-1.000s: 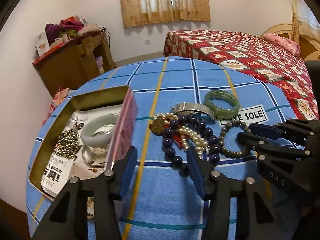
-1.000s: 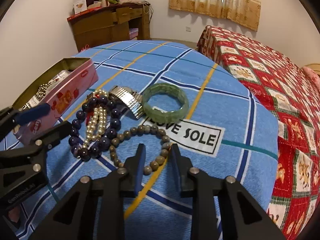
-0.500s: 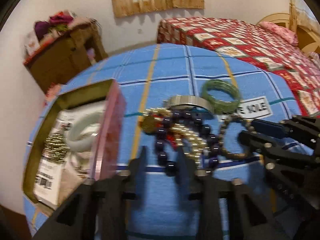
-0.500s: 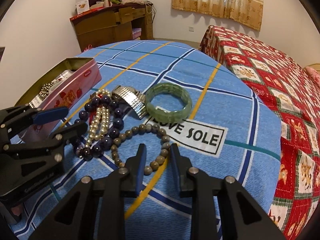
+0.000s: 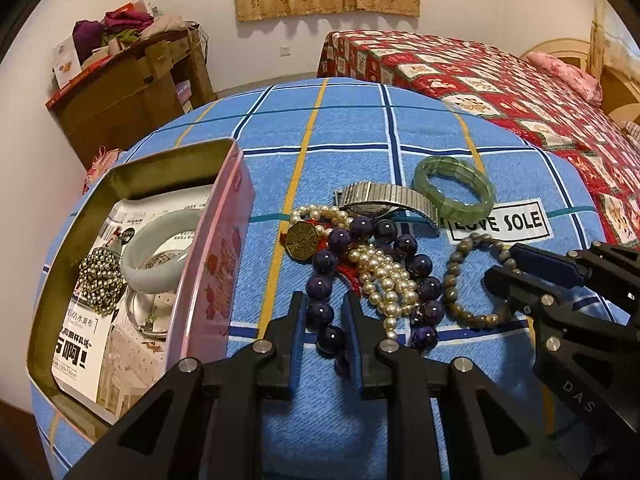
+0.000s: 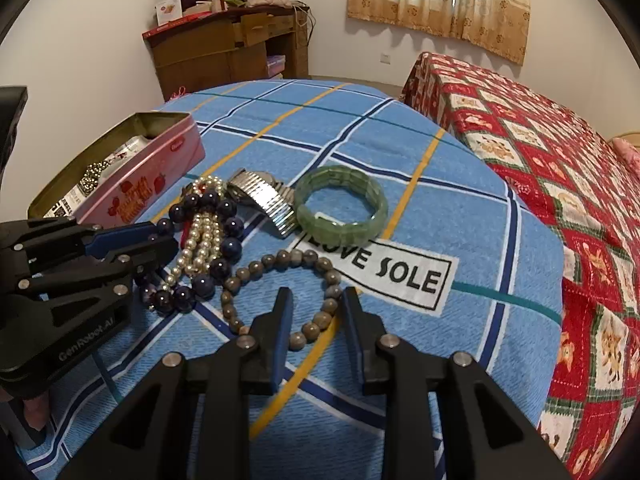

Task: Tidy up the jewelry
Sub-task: 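Return both open tools to the pile, right tool toward the brown bead bracelet, then grasp the purple bead bracelet with the left tool while the right tool grasps the brown bead bracelet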

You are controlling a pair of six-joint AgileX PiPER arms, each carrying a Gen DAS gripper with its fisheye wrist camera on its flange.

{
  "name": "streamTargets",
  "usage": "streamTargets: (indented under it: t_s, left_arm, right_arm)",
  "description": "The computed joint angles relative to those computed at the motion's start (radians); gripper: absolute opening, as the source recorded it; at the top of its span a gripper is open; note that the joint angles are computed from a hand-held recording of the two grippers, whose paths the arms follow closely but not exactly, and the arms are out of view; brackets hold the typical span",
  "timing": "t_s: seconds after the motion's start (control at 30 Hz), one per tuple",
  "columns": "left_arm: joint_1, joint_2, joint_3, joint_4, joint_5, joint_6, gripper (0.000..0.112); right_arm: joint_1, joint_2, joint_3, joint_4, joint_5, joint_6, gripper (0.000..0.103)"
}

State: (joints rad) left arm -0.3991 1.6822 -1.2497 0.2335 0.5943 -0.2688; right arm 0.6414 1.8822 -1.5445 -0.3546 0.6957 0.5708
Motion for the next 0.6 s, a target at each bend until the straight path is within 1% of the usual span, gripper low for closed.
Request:
streamTargets:
  t_s: [0.03,0.13,0.2,0.33,0.53,0.6]
  left_arm:
    - [-0.002,-0.001,0.002,-0.001,-0.004,0.003,0.014]
    - [-0.015,-0.024,0.031,0.042,-0.026,-0.033,0.013]
    - [-0.022,-0.057,0.066,0.083,-0.064,-0.071,0.013]
    - [-0.022,-0.11,0.118,0.147,-0.115,-0.14,0.013]
    - [-0.007,-0.175,0.18,0.194,-0.164,-0.199,0.013]
    - [-0.006,-0.2,0.197,0.189,-0.179,-0.198,0.013]
  right_arm:
    - [0.001,-0.004,0.008,-0.002,-0.007,0.004,0.011]
    - [0.001,-0.023,0.037,-0.01,-0.039,0.019,0.011]
    - [0.006,-0.036,0.056,-0.039,-0.058,0.05,0.011]
    - [0.012,-0.064,0.099,-0.102,-0.106,0.122,0.011]
    - [0.012,-0.1,0.156,-0.187,-0.176,0.221,0.011]
    - [0.015,-0.11,0.173,-0.222,-0.196,0.257,0.011]
